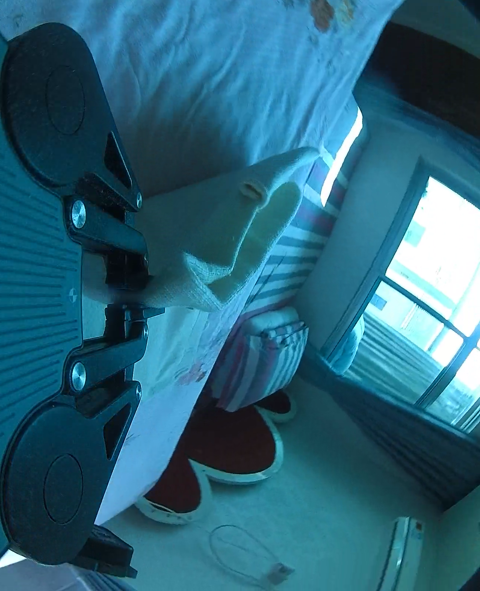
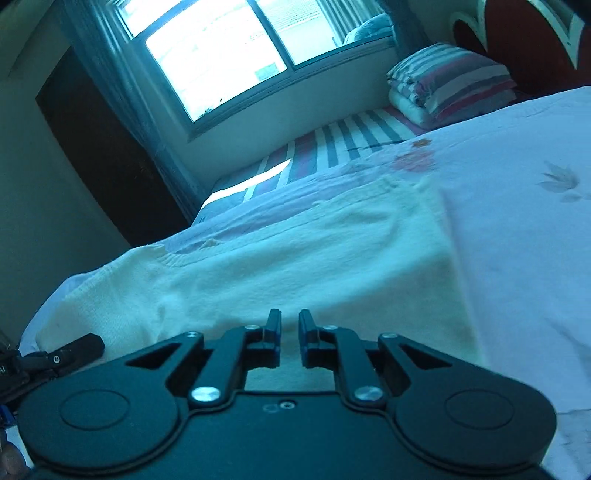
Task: Fold small clothes
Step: 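Fold the held side edge over the sweater with the left gripper and release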
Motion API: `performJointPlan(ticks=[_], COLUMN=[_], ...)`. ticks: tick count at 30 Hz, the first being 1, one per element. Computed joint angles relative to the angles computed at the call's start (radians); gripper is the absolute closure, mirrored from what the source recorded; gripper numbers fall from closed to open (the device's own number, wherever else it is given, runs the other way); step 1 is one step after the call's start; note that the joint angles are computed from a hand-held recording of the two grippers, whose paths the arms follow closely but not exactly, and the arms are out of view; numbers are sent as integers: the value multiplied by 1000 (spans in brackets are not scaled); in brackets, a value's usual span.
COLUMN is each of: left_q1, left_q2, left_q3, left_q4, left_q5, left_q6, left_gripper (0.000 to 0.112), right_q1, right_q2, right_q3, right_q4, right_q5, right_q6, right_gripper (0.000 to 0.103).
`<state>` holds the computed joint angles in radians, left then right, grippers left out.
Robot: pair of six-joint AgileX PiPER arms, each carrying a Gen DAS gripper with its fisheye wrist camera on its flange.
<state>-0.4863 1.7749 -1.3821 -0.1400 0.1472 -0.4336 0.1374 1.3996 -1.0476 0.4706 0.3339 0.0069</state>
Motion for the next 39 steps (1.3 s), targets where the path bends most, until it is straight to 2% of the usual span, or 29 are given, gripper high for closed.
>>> performJointPlan(ticks=[2,7,11,14,16,17,18,19,20,22,24,25,27,28,29,31,34,35,37,39], left_q1=[-41,-144,-211,-254,-261,-265,-262,-254,-248,-233,-172,-139,-67,-34,5,66,108,107,102,78], left_q2=[45,177,277,322,330,313,292,260,219,128,52,29,28,52,105,198,308,329,394,443], left_q3=[-100,-330,-460,-513,-524,-500,-477,-439,-380,-256,-161,-132,-126,-154,-219,-342,-484,-504,-605,-698], left_q4=[90,72,-35,14,29,32,-6,-84,-165,-234,-361,-380,-299,-223,-188,-215,-245,-244,-230,-132], left_q5=[62,209,279,338,370,360,356,344,307,242,208,180,140,147,189,283,361,357,407,453], left_q6=[-54,7,124,100,64,65,105,180,259,353,453,452,366,289,244,250,284,288,270,200], left_gripper=[106,106,107,106,106,105,98,70,49,49,49,49,49,49,49,49,49,49,49,49], right_q1=[-97,-367,-526,-604,-651,-660,-671,-678,-682,-684,-667,-642,-587,-553,-525,-461,-402,-395,-373,-379], right_q2=[-54,-129,-138,-135,-134,-135,-135,-135,-134,-128,-110,-89,-38,-7,20,92,193,223,289,316], right_q3=[47,118,160,182,192,194,194,192,188,174,145,115,48,10,-22,-111,-234,-265,-345,-360], right_q4=[164,439,532,559,587,595,609,621,633,668,709,720,723,716,700,637,535,524,437,472], right_q5=[30,172,264,308,344,351,365,380,395,427,449,451,450,443,432,406,403,417,455,492], right_q6=[-176,-482,-611,-664,-701,-710,-725,-735,-742,-766,-804,-824,-848,-859,-859,-812,-717,-705,-626,-640], right_gripper=[91,90,86,84,82,81,80,80,79,77,69,63,60,60,61,61,61,61,61,61])
